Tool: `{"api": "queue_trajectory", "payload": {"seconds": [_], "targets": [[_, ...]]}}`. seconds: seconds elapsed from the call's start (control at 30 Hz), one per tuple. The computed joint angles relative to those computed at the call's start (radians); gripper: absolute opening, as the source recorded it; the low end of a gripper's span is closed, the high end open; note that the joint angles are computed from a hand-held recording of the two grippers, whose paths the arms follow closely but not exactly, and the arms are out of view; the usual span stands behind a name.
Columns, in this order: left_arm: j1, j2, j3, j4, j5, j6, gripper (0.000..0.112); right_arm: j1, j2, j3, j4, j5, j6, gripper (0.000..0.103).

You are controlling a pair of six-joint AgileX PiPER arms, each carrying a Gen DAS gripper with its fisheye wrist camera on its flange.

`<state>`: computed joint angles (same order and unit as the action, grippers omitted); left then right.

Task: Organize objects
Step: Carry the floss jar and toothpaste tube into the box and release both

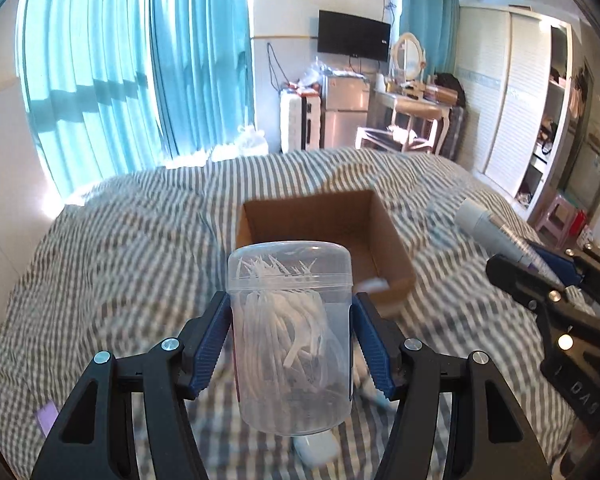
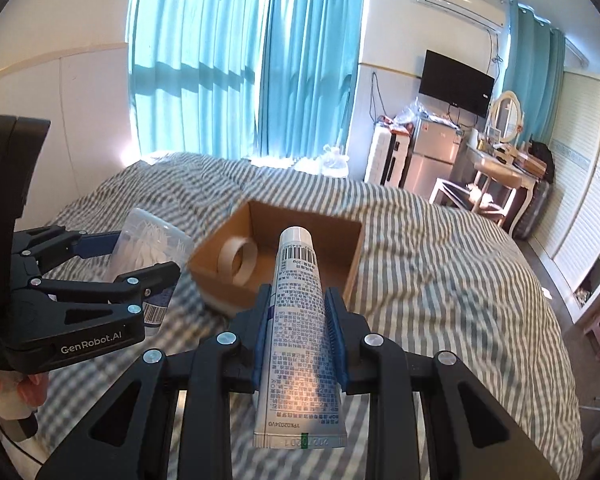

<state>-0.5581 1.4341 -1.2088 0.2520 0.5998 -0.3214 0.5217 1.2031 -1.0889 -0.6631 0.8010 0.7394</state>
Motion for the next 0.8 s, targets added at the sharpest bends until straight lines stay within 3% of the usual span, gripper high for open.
{"api": "queue_trajectory", "payload": {"seconds": [0.17,0.33,0.67,0.8], "targets": [[0.046,0.16,-0.209,-0.044,0.017,0.077,0.063,-0.147,0.178,-0.19,0.149,-0.084,-0.171,0.025],[0.098,0.347,-0.428,-0.148,0.044,0.178,0.063,-0.257,0.374,-0.397,0.296,-0.116,-0.314,0.025],[0.142,0.706,-0.789,-0.254,0.176,0.296,0.063,-0.369,0.759,-0.759,0.496,-0.043,-0.518,0.025],[0.136,0.766,-0.838,-0.271,0.183,0.341,0.063,-0.414,0.827,-0.799,0.565,-0.038,-0.589,0.025]]}}
